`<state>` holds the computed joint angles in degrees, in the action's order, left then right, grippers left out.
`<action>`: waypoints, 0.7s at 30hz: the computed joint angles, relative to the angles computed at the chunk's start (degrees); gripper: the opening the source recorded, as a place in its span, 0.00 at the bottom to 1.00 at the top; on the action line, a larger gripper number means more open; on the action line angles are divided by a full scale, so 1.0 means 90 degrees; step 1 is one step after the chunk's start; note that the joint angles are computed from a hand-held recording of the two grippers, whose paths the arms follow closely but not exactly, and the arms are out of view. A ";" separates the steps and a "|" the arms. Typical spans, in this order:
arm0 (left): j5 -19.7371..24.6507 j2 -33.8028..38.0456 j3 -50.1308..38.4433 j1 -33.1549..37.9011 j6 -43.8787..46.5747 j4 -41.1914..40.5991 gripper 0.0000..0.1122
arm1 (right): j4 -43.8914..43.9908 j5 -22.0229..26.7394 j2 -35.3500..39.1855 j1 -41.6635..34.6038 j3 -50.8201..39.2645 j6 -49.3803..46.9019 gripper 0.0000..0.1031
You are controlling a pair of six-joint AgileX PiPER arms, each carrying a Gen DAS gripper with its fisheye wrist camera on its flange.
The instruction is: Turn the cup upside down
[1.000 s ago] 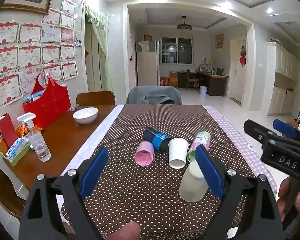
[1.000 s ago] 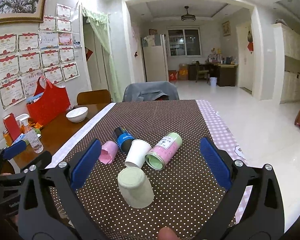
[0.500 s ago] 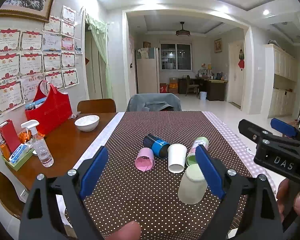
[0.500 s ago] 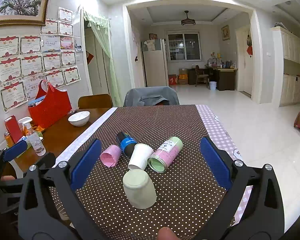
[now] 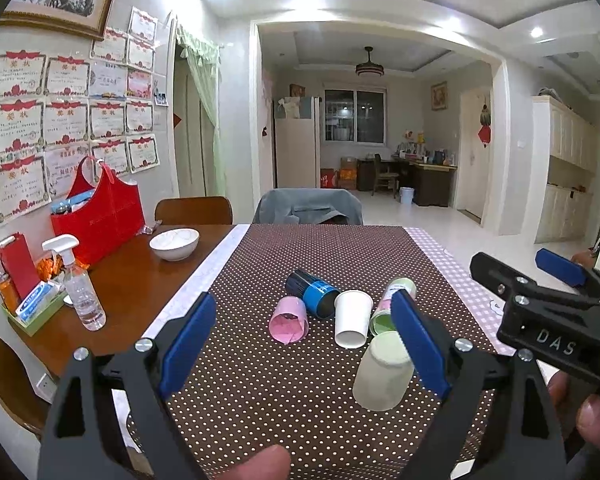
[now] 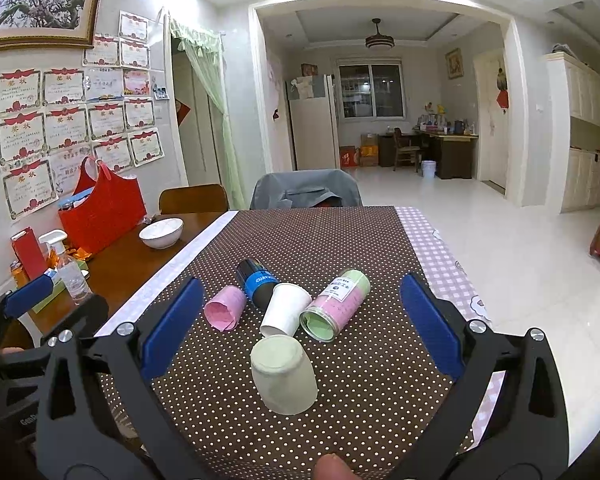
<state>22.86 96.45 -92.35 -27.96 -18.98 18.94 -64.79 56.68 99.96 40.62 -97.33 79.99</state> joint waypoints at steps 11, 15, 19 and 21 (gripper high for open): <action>-0.0092 -0.0010 0.0039 -0.0022 -0.0501 0.0517 0.78 | 0.0034 -0.0034 0.0021 -0.0022 0.0001 -0.0013 0.94; -0.0069 0.0006 0.0005 -0.0002 -0.0343 0.0361 0.78 | 0.0058 -0.0048 0.0027 -0.0037 -0.0004 -0.0019 0.94; -0.0078 0.0018 -0.0021 0.0047 -0.0148 0.0147 0.78 | 0.0067 -0.0066 0.0021 -0.0047 0.0030 0.0003 0.94; -0.0153 -0.0006 0.0036 0.0069 -0.0090 0.0087 0.78 | 0.0075 -0.0079 0.0016 -0.0061 0.0027 -0.0011 0.94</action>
<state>21.48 96.39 -92.03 -27.34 -19.79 19.72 -64.11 55.97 100.11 40.07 -97.09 79.89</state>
